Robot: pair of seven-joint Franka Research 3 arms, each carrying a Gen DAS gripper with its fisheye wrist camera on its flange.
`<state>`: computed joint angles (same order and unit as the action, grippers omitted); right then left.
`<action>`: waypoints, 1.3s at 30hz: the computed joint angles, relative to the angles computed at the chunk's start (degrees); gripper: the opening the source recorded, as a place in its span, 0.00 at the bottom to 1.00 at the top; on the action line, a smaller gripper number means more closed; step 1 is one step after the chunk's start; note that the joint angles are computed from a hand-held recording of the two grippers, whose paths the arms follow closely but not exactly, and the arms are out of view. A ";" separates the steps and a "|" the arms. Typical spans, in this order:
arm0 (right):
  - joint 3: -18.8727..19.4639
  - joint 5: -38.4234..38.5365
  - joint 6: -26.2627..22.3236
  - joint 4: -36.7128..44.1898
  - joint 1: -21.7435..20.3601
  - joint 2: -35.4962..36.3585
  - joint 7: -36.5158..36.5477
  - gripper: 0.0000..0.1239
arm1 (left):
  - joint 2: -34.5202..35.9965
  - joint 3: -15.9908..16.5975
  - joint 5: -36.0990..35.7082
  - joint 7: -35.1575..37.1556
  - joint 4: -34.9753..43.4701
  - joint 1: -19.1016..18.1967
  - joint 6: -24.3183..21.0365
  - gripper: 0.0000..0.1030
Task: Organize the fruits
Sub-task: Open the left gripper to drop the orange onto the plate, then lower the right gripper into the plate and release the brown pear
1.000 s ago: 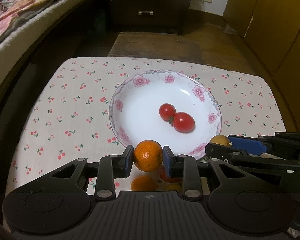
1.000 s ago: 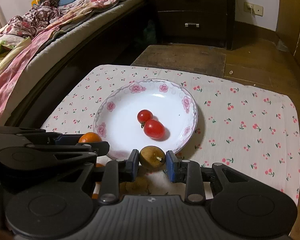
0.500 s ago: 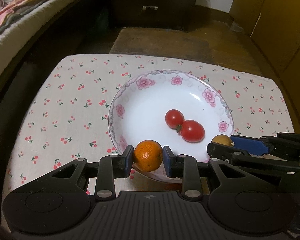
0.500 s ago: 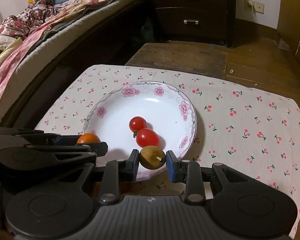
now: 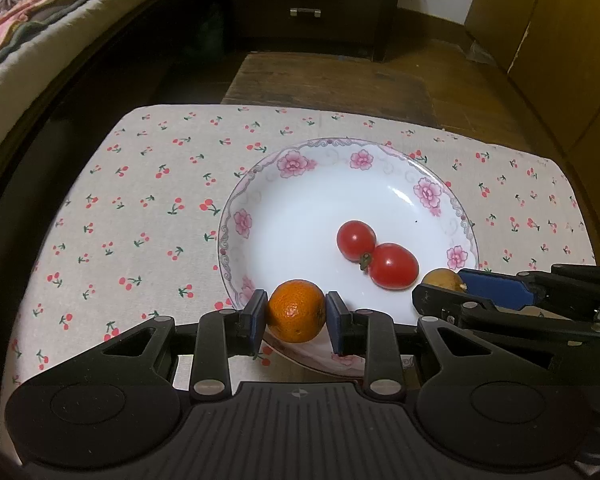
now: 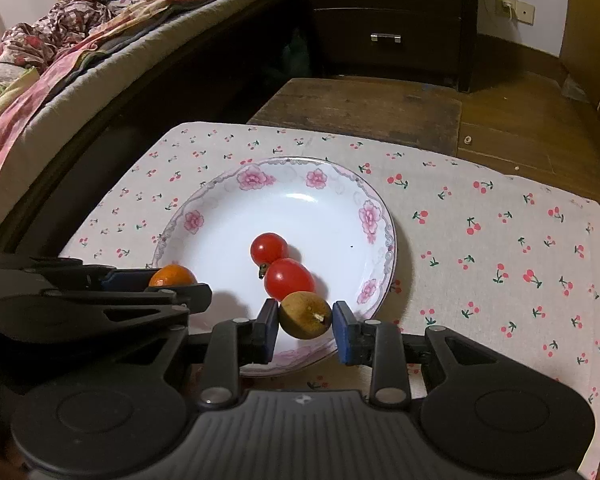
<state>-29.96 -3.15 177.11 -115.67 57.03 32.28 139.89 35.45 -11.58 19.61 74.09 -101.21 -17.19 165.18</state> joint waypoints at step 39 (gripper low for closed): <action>-6.99 2.44 1.70 -1.62 7.20 0.14 -0.35 0.25 | -2.53 -1.05 -0.72 -0.31 -3.26 1.83 3.86 0.51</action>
